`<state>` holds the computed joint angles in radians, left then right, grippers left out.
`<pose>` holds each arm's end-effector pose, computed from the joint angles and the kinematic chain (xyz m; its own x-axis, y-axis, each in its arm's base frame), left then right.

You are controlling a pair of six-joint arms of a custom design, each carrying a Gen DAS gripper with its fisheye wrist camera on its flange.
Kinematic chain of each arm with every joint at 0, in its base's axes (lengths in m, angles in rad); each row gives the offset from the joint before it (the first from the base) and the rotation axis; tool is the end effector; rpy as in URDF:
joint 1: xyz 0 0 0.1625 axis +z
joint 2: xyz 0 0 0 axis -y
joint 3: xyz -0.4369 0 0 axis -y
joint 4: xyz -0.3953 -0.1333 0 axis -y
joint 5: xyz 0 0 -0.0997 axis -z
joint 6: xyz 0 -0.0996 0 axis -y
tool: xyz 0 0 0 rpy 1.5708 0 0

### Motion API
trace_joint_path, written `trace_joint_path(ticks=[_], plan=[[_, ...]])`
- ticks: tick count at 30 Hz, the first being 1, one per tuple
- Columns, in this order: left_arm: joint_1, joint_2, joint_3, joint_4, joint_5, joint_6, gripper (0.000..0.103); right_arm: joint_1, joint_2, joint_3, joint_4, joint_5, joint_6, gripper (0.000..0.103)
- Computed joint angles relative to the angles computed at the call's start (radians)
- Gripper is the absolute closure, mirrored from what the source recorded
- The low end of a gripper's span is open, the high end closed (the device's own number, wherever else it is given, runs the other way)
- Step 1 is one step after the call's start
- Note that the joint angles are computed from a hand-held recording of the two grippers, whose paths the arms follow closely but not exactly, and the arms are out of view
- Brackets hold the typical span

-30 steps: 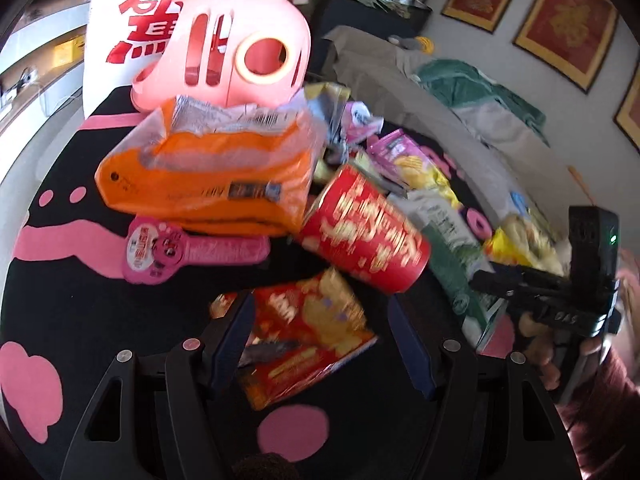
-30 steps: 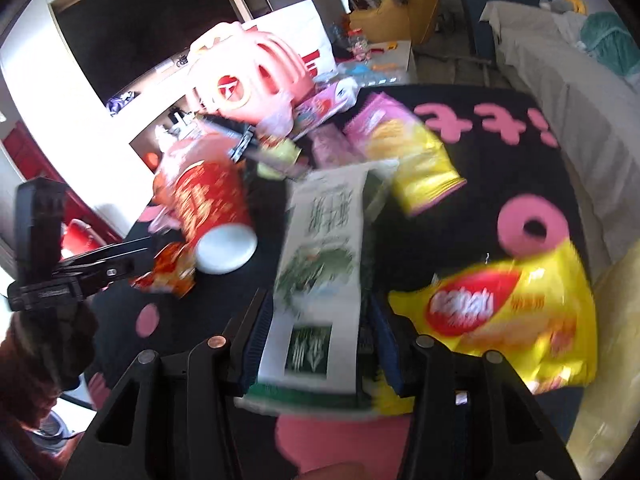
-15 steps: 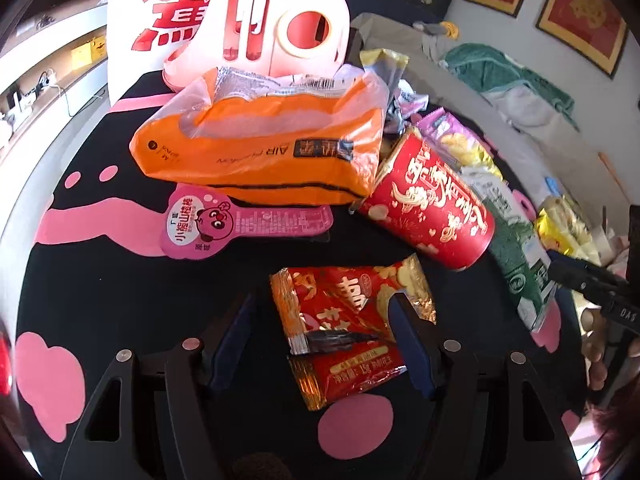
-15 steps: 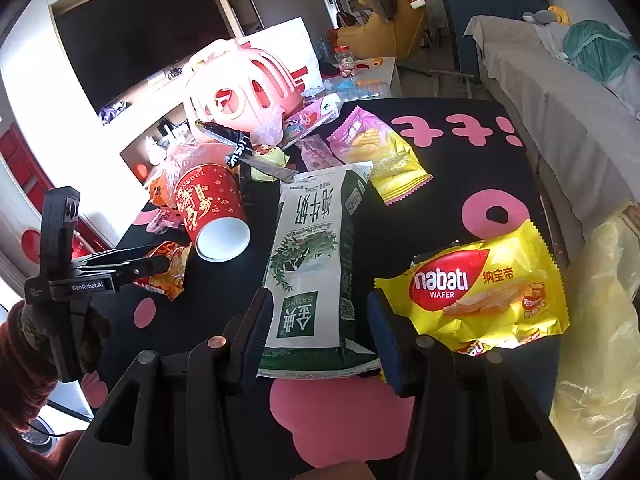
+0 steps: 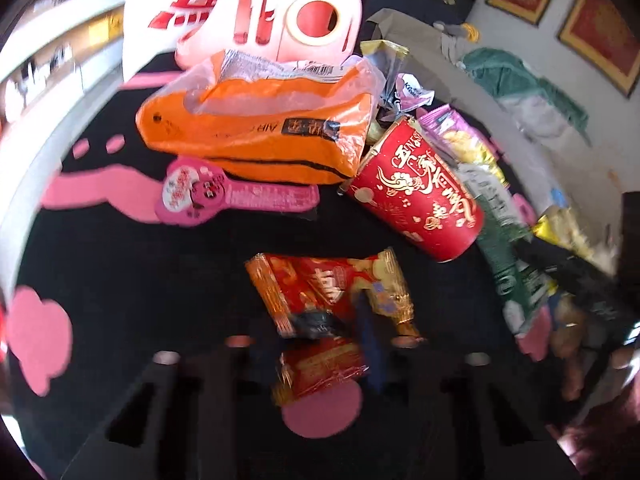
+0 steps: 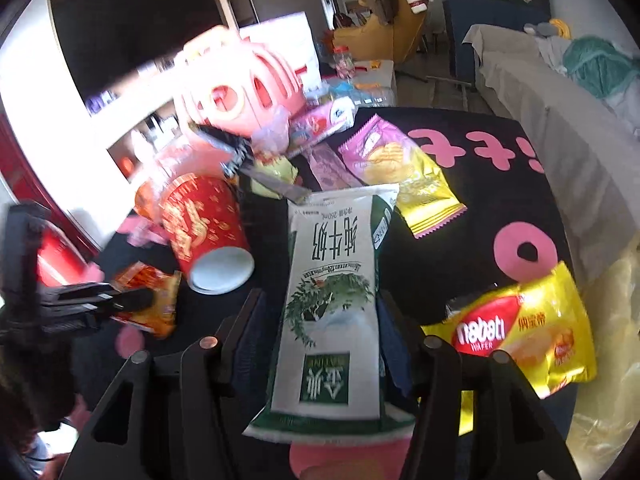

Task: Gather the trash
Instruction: 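Grasp the red snack wrapper with the left tool while the right tool grasps the green-white milk carton, then carry the wrapper and milk carton over the yellow trash bin with both tools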

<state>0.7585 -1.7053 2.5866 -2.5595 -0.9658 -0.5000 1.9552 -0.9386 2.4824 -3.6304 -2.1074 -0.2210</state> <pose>-0.0877 -0.3448 0.2197 -0.8813 0.1593 -0.4449 0.3409 0.8663 -0.3652 0.2255 -0.3379 0.0945 -0.7981 -0.2632 0.5420 -0.5137 0.7674 -0.3838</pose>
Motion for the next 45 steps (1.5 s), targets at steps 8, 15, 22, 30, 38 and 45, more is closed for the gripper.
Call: trace_joint_path(ticks=[8,15,22,30,38,45], plan=[[-0.072,-0.096,0.026,0.012,0.067,-0.049,0.096,0.033,0.008,-0.032,0.080,-0.108,0.046,0.054],[-0.214,-0.157,0.038,0.077,0.162,-0.095,0.097,0.073,-0.122,0.051,0.039,-0.067,0.054,0.054],[-0.295,-0.124,0.018,0.076,0.167,-0.117,0.097,0.113,-0.186,0.098,0.022,-0.082,0.057,0.054],[-0.245,-0.043,0.013,-0.093,0.132,0.006,0.097,0.012,-0.162,0.072,-0.021,0.013,-0.099,0.054],[-0.094,0.011,-0.049,-0.187,-0.112,0.176,0.097,0.045,-0.153,0.058,0.076,-0.078,0.117,0.054],[-0.219,-0.025,0.012,-0.166,-0.056,0.041,0.097,0.150,-0.168,0.130,-0.043,-0.144,0.138,0.054]])
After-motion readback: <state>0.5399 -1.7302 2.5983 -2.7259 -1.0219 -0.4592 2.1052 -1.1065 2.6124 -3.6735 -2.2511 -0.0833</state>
